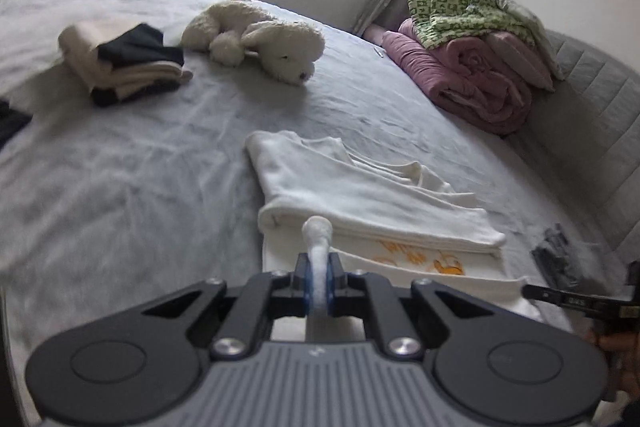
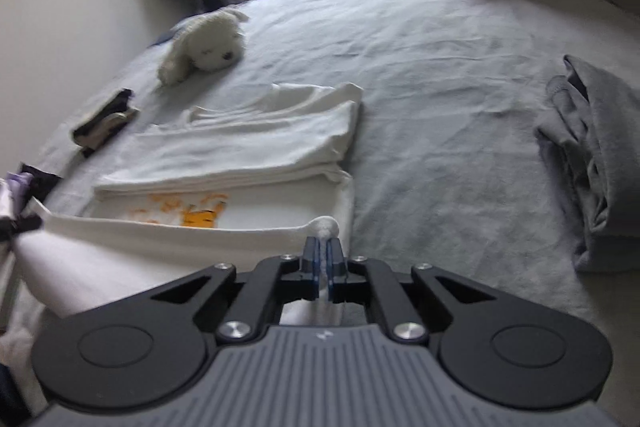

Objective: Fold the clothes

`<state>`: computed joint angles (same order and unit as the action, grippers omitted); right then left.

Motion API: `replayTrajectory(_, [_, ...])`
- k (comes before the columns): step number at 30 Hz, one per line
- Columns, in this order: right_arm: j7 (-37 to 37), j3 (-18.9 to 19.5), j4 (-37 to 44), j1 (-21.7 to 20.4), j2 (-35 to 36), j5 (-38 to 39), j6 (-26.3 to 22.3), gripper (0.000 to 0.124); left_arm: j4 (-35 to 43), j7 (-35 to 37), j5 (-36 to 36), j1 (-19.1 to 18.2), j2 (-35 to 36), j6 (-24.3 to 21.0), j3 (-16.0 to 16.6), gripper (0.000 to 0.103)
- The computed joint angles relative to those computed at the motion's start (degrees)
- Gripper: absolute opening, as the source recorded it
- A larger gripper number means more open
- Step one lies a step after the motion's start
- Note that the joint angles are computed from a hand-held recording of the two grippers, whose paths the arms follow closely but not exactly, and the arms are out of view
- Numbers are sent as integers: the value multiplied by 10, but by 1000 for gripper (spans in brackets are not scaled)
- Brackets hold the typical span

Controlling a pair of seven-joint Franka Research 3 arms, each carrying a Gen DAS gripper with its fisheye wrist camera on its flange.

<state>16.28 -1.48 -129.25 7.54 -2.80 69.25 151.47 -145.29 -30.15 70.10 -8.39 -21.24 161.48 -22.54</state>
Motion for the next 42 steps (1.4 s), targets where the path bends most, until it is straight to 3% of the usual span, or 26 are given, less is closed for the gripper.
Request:
replayTrajectory(4, [-95,11,0,17,-1,91,61,4,39,53,-2,-6,52,-49,0,7])
replayTrajectory(13, [-43,22,9,21,28,35,97,5,42,69,-17,-36,82,-65,26,7])
replayTrajectory(20, [-35,27,4,27,23,46,120,5,49,59,-18,-44,90,-85,30,12])
replayTrajectory(26, [-72,32,-5,39,17,77,157,5,45,61,-17,-50,89,-89,33,12])
replayTrajectory(28, [-80,31,-5,41,15,90,162,5,42,56,-13,-49,86,-87,34,14])
replayTrajectory(30, [-69,30,-5,42,16,86,165,9,41,59,-21,-50,84,-94,34,28])
replayTrajectory(32, [-46,28,-6,41,13,77,167,13,38,51,-25,-49,76,-111,31,35])
replayTrajectory(36, [-97,22,-9,42,-5,138,165,13,27,-4,6,-43,40,-131,19,37])
replayTrajectory(42, [-176,21,-18,49,-20,182,116,14,67,0,87,-52,79,-79,12,38])
